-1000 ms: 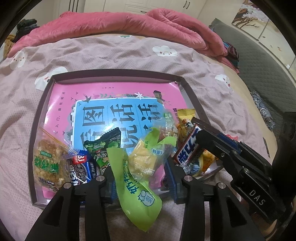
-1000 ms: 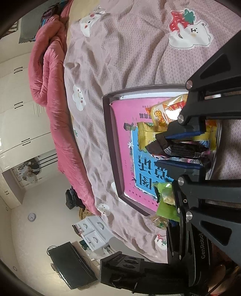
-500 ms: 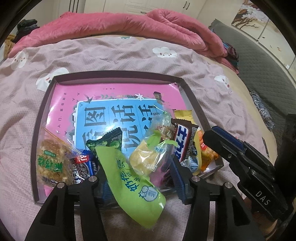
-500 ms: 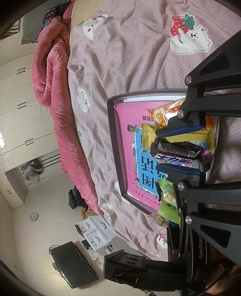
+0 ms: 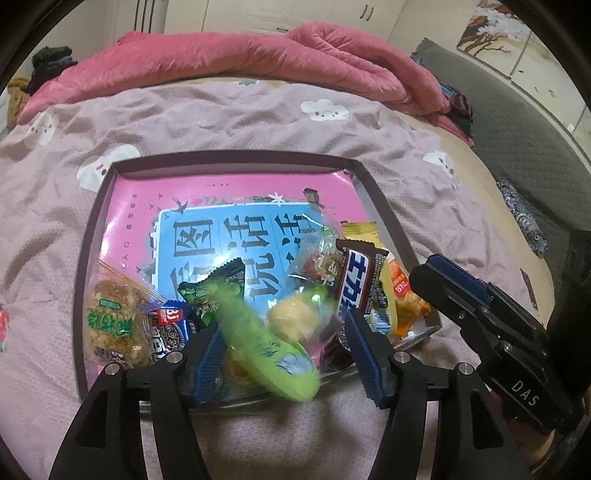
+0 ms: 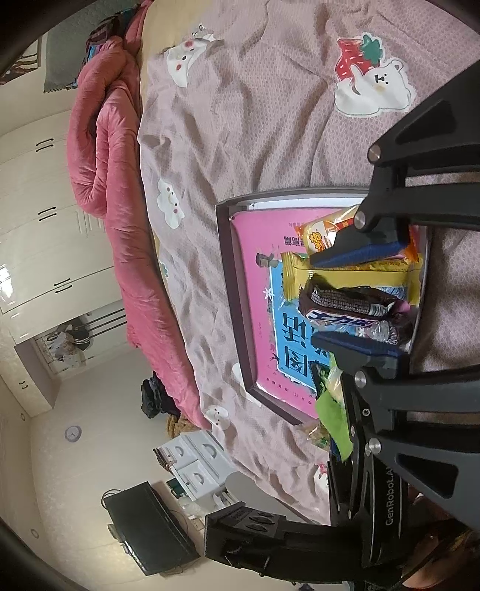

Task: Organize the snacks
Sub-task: 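Lower the Snickers and green pack into the tray with both tools, then open both tools to release the snacks and withdraw from the tray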

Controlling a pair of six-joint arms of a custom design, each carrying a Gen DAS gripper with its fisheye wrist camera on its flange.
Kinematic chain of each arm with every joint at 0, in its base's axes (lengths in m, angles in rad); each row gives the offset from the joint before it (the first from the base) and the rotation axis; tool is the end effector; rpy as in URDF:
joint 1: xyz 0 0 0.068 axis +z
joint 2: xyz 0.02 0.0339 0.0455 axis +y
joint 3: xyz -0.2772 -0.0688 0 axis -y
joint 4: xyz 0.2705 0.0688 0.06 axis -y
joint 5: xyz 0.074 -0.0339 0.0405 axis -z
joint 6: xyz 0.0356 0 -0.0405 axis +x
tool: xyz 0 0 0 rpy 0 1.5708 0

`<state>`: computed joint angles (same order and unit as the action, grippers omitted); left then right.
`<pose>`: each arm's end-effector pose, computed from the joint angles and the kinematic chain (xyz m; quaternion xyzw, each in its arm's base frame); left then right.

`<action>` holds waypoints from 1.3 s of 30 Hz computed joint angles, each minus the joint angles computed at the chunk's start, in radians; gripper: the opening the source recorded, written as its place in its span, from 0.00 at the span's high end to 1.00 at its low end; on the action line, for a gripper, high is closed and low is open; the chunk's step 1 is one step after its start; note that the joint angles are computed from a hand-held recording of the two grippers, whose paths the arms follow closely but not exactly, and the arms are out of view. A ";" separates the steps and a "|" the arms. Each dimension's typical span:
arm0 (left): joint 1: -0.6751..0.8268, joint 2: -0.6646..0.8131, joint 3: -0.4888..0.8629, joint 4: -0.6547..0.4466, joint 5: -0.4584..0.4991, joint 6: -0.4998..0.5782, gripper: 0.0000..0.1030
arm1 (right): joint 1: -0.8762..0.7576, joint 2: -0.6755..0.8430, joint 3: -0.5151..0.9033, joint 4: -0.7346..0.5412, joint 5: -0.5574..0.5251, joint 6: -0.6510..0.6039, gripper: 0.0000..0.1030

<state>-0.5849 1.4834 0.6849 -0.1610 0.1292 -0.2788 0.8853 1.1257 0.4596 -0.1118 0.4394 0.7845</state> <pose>0.2395 -0.1641 0.1482 0.1643 0.9376 -0.1816 0.2469 0.1548 0.1654 0.1692 0.0387 0.9034 0.1444 0.4020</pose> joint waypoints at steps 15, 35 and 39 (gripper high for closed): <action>0.021 -0.105 -0.038 -0.021 0.001 -0.003 0.26 | 0.043 -0.051 0.002 -0.061 0.072 0.048 0.45; 0.016 -0.284 -0.114 -0.094 -0.026 -0.007 0.25 | 0.238 -0.017 0.124 -0.315 0.291 0.206 0.22; 0.021 -0.346 -0.146 -0.132 -0.035 -0.004 0.24 | 0.307 0.009 0.153 -0.373 0.310 0.281 0.17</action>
